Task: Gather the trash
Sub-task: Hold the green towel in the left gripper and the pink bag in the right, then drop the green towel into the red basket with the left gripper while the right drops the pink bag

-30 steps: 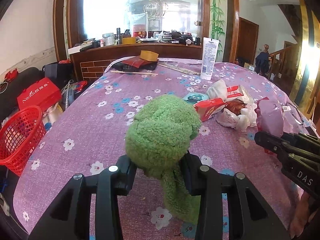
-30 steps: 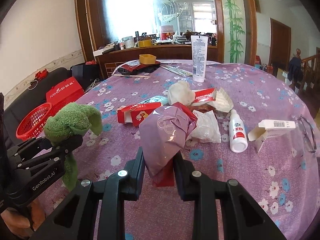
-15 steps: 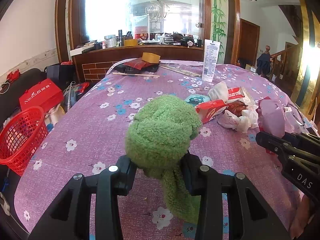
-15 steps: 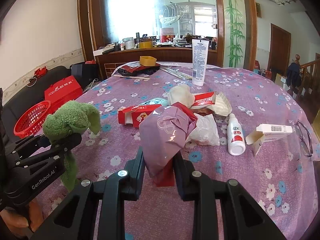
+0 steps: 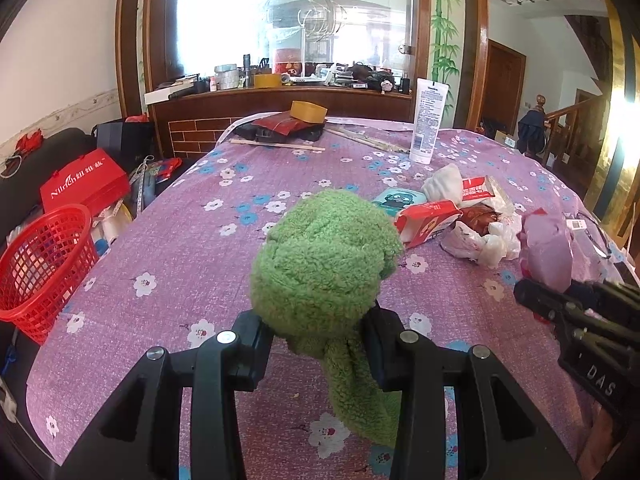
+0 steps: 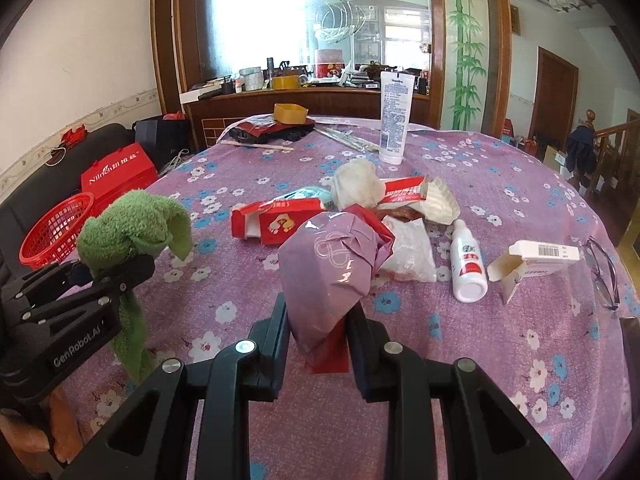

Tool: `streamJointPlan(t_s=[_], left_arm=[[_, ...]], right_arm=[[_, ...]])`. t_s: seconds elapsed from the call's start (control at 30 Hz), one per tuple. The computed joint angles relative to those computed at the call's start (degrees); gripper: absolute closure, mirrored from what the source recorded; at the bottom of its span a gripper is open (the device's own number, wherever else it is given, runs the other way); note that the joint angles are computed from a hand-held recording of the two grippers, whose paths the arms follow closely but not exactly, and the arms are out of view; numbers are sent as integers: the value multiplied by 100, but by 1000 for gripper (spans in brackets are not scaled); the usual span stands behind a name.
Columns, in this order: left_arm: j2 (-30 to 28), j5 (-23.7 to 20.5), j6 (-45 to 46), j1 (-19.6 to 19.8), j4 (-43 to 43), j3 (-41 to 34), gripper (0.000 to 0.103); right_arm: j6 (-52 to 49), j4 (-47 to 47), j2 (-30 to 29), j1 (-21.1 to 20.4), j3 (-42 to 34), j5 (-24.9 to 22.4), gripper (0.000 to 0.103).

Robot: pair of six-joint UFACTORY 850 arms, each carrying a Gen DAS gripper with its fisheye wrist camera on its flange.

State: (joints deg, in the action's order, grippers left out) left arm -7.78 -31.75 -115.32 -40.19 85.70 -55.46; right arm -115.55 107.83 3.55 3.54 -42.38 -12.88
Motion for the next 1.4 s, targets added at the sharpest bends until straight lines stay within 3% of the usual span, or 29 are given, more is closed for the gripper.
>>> streamJointPlan(t_s=[0.23, 0.33, 0.6, 0.87, 1.17, 1.4], left_arm=[[244, 462, 239, 210, -338, 128, 65], [431, 539, 328, 293, -483, 209, 65], [1035, 410, 507, 591, -830, 485, 65], [1670, -54, 627, 889, -1045, 848, 65], [2436, 7, 781, 1832, -1341, 1419, 65], [2657, 168, 941, 2593, -1423, 1666, 65]], right_arm=[[704, -754, 183, 70, 31, -86, 74], [1663, -1689, 157, 57, -108, -319, 74], [2823, -2800, 25, 260, -524, -672, 74], [3899, -3991, -233, 823, -1144, -1042, 74], [4862, -4800, -963, 1755, -2147, -1447, 74], [5381, -5261, -1736, 2349, -3063, -1720, 73]])
